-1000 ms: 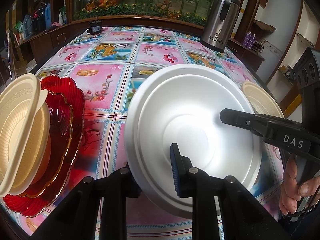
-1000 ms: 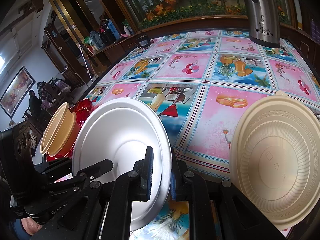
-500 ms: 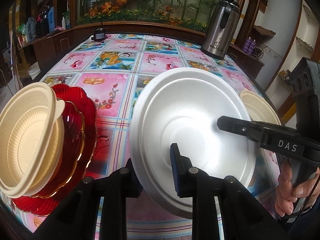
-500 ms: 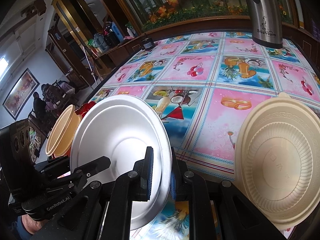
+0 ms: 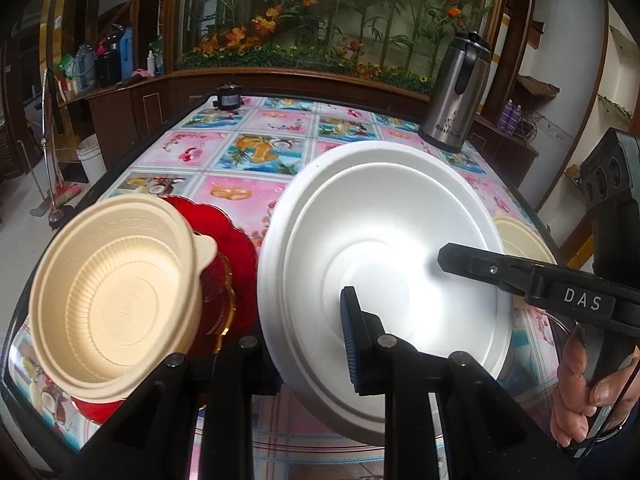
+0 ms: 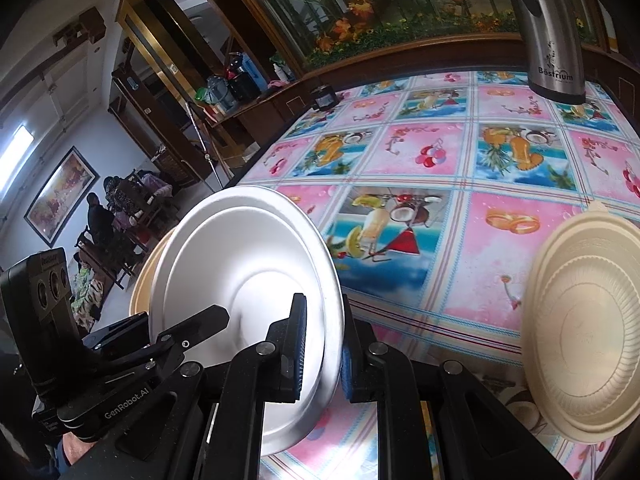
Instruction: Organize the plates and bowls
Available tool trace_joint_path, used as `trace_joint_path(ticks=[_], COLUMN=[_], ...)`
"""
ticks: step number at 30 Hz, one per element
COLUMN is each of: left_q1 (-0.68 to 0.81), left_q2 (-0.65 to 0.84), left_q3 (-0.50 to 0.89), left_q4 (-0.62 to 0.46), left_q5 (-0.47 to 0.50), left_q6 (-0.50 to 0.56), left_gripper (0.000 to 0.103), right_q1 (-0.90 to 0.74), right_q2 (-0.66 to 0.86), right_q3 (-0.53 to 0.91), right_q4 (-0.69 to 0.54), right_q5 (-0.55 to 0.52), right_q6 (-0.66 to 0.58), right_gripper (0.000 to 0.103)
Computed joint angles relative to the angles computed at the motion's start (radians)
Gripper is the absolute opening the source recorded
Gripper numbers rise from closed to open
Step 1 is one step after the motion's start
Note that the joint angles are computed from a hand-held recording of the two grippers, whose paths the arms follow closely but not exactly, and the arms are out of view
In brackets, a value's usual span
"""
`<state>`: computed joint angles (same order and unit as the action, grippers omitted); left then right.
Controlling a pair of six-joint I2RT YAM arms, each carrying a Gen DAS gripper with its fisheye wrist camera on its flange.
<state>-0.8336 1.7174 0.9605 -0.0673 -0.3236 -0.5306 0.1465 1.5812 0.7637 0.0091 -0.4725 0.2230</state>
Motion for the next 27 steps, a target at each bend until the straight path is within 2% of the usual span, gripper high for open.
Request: trace_joint_path(ticks=[15, 23, 27], left_q1=[0.071, 0.175, 0.255], left_q2=[-0.236, -0.389, -0.422], left_q3=[-0.141, -0.234, -0.268], left_q4=[-0.022, -0.051, -0.059], left_q5=[-0.082, -0.085, -0.04], left_q6=[0.004, 0.003, 0.007], left_gripper=[0.021, 0.021, 0.021], right_q1=[0.142, 0.261, 0.313], right_q2=[0.037, 0.142, 0.23], right_q3=[0.136, 0.323, 0.449], right_q4=[-0.031, -0.113, -0.171], right_q5=[0.022, 0.059, 0.065], right_q6=[0.12, 0.156, 0.177], right_gripper=[0.016, 0.016, 0.016])
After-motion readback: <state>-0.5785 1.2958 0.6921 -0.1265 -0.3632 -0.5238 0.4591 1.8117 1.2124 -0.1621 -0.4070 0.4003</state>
